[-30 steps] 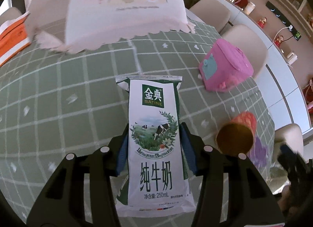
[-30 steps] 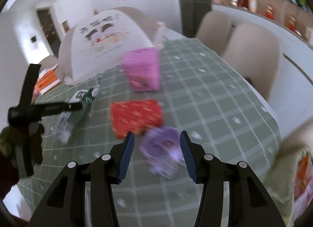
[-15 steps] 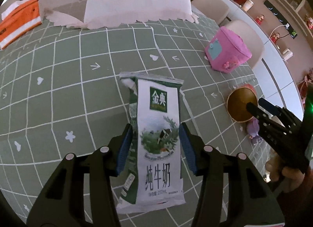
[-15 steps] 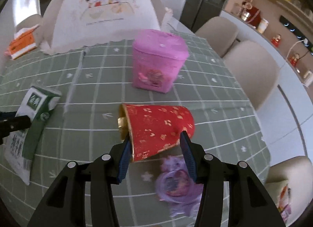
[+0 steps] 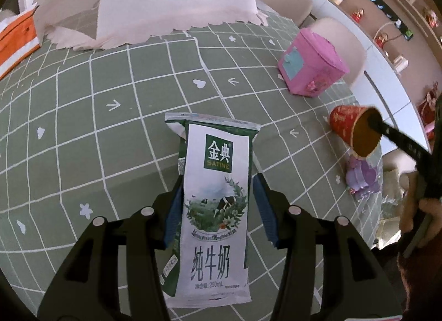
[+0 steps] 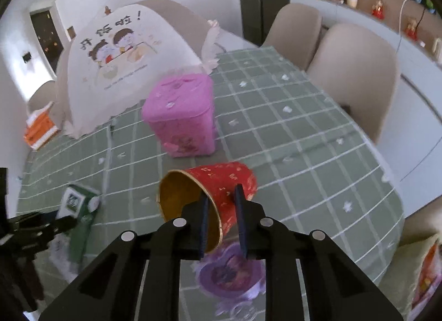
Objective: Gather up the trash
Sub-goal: 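Grasp the red cylindrical tin by its rim with the right gripper while the left holds the carton, then carry the milk carton and red tin over the yellow trash bag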
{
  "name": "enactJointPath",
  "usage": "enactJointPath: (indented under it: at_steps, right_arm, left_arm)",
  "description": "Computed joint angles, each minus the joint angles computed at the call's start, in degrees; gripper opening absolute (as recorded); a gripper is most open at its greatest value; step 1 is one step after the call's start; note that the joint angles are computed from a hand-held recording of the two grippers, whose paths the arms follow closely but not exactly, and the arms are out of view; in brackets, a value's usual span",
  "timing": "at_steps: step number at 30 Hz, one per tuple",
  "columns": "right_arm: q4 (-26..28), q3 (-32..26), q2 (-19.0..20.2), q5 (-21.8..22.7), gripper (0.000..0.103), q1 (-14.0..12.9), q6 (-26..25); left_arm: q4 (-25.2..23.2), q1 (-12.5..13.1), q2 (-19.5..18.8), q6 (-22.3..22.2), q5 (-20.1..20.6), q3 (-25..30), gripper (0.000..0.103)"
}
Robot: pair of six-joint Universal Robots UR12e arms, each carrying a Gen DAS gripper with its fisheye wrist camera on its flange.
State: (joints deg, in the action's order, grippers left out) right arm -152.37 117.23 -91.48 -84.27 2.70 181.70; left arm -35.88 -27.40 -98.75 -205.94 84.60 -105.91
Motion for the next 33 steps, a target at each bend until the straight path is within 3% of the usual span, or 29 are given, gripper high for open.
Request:
enactJointPath:
  at_steps: [3,7,15,20,28,33]
  right_arm:
    - [0.0,-0.7,1.3,-0.6,0.018,-0.2,0.4]
    - [-1.1,-0.7,1.4,1.2,0.008,-1.1,3.0]
    - [-3.3,1.5,-2.7,4.0,0.007,-1.2,2.4]
    - [-2.8,3.5,-5.7,5.0,0.007,-1.7,0.8]
    - [-2.8,6.0,-11.1,8.1,0.007,-5.3,-1.4]
    - [-4.2,6.9,-14.7,10.0,0.007,-8.4,-3.0]
  left_arm:
    - [-1.1,-0.2,-0.2,1.0,0.3,0.4,0.047]
    - [-1.9,-0.2,0.0,1.3,0.2,0.4,0.047]
    - [-4.4,-1.6,-1.2,0.8,4.5,2.2,0.048]
    - [-5.2,-2.0,-1.7,0.8,5.0,3.3,0.048]
    - [0.0,-3.7,-1.2,-0.4,8.6,5.9,0.047]
    - [6.7,-5.5,-1.0,0.5,11.3,8.8,0.047]
